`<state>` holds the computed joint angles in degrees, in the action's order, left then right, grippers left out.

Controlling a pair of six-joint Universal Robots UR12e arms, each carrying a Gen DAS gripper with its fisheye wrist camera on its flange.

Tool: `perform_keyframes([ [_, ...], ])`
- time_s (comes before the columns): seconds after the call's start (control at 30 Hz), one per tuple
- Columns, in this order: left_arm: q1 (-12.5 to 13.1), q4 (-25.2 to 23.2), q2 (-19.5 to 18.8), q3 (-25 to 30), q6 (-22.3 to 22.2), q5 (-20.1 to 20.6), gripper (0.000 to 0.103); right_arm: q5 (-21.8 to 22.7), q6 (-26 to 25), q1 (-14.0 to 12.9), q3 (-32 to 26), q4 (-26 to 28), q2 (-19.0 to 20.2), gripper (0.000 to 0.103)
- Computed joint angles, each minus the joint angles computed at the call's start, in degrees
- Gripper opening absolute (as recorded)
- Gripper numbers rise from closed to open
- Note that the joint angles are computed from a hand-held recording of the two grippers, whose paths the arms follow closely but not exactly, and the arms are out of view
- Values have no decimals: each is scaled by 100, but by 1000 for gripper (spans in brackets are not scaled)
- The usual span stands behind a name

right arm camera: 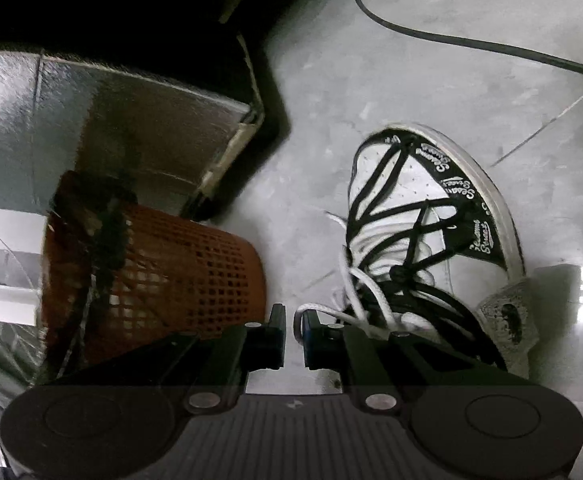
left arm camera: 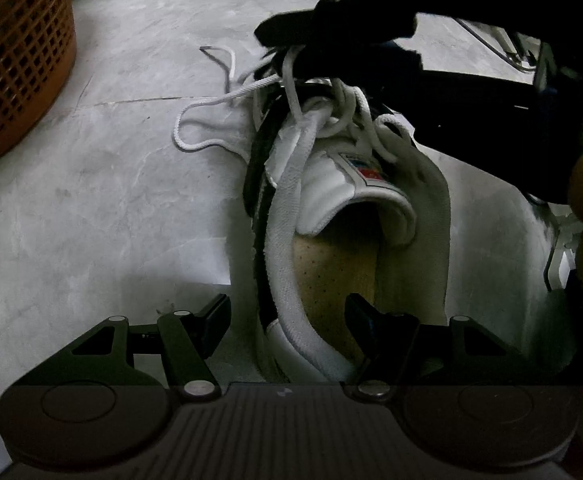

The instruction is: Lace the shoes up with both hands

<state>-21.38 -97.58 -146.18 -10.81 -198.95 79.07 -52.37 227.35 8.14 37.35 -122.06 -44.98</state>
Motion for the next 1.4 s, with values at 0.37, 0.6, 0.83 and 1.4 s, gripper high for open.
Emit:
perform_keyframes([
  [0.37,28,378,155,-308,-174,5,63,243,-70,-17,26,-76,23,12],
  [0.6,76,1065,546,-1073,-361,106,63,-252,-1369,116,-782,1043,274,12],
  [0.83,69,877,496,-985,-307,193,63,-449,-1607,179,-1126,1427,411,12],
  [1.4,-11,-360,-263,602,-286,351,63,-800,-2018,256,-1309,1667,437,13],
])
